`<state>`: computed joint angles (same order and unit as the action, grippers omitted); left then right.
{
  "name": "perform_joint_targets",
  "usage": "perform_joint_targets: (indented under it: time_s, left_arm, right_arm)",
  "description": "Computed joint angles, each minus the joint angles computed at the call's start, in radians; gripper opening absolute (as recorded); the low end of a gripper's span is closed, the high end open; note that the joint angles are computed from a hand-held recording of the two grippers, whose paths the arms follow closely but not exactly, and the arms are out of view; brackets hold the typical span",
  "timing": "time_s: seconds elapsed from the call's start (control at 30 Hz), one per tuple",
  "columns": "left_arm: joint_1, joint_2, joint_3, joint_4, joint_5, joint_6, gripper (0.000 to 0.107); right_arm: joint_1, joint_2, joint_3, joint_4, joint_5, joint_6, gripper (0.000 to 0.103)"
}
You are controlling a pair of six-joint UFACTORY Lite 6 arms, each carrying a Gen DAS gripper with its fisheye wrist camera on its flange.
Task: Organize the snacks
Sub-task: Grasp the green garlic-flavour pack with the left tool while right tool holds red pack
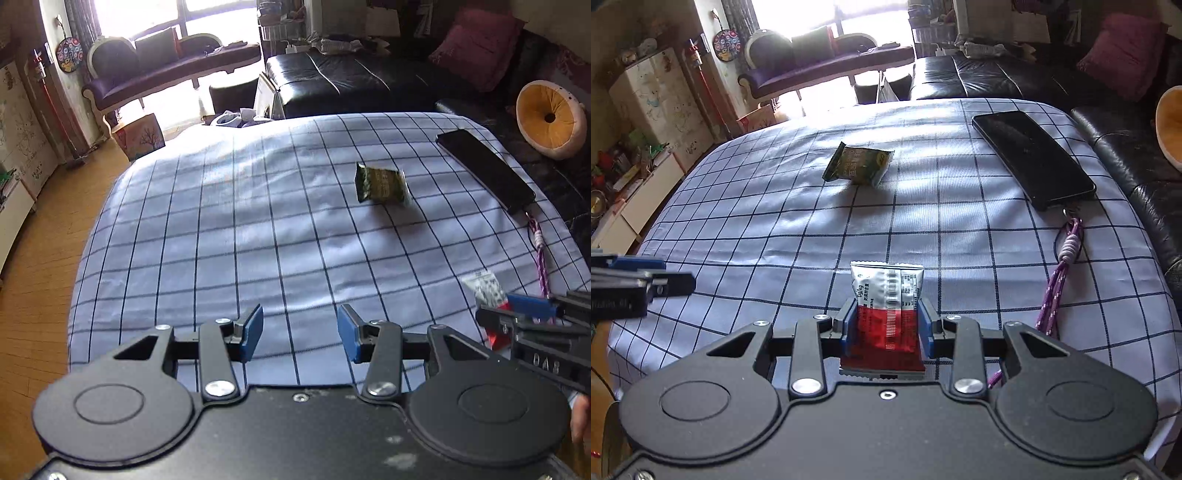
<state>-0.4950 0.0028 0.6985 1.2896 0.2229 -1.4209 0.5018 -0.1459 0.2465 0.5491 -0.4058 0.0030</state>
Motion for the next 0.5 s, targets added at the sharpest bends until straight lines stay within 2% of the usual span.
perform_joint_targets:
  time_s: [0.13,0.23,0.37,0.5]
  left_arm:
    - [-0.026,0.167,0.198,-0.008,0.013,-0.011,0.047]
    - [-0.045,0.309,0.37,-0.04,0.043,-0.009,0.047]
    - [-0.046,0.535,0.668,-0.28,0.071,0.216,0.047]
    - [-0.058,0.752,0.963,-0.432,0.151,0.37,0.047]
  right_arm:
    - [-0.028,-0.015,-0.032,-0.142,-0.004,0.11,0.043]
    - [-0.031,-0.021,-0.048,-0.179,-0.02,0.129,0.043]
    - [-0.019,-0.017,-0.07,-0.192,-0.063,0.127,0.043]
    - [-0.018,0.006,-0.078,-0.217,-0.102,0.131,0.044]
